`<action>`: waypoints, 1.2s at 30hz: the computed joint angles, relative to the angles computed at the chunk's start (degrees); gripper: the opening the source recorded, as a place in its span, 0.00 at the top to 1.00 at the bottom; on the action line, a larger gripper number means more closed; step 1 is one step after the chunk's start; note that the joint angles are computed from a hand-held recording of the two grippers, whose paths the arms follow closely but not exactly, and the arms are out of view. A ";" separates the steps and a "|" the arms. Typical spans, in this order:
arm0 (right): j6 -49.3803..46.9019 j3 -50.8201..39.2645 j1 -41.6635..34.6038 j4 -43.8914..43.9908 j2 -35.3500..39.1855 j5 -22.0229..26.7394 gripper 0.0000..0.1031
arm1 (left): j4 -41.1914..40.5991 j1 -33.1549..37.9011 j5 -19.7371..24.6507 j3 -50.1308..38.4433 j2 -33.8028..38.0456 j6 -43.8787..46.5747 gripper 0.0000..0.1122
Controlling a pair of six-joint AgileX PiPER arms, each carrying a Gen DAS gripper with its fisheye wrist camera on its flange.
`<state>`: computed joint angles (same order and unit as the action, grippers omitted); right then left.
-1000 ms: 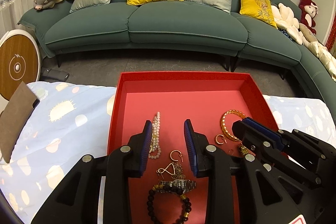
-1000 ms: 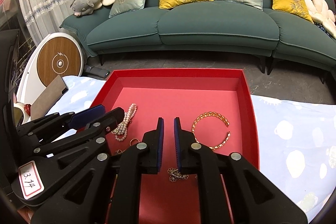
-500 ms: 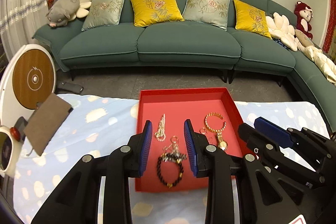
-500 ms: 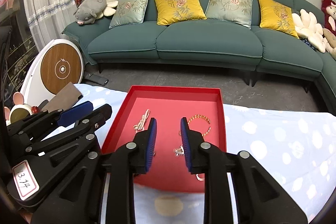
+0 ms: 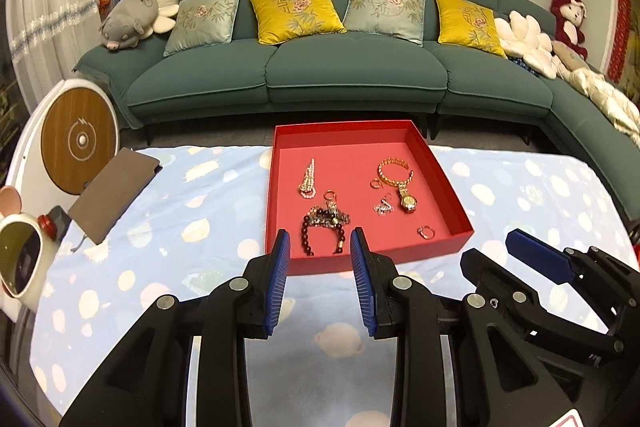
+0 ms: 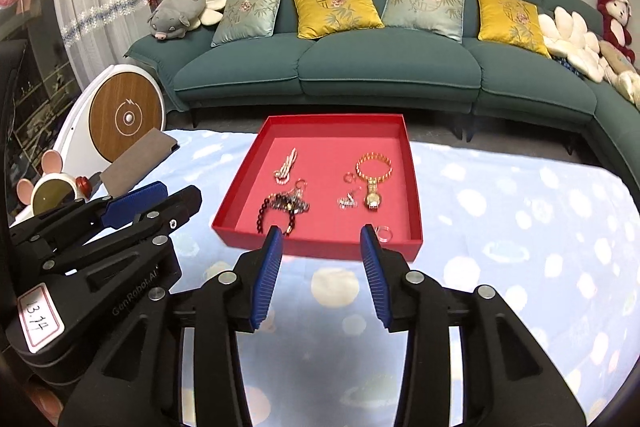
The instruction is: Organize jewelry
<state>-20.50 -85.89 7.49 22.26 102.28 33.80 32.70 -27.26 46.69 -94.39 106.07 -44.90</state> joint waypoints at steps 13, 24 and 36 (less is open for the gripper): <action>3.29 8.16 -0.08 -8.00 -0.45 -8.65 0.41 | 0.75 -0.71 -2.60 4.67 2.33 -5.47 0.62; 5.80 6.49 -0.19 -11.01 3.47 -10.75 0.33 | 2.75 -0.01 -1.23 1.82 6.97 -8.04 0.52; 7.71 6.91 0.76 -12.54 3.71 -11.91 0.32 | 5.21 -0.04 -0.02 2.21 6.99 -10.40 0.50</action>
<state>-12.79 -78.98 8.25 9.73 105.99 21.89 37.91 -27.30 46.67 -92.18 113.06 -55.30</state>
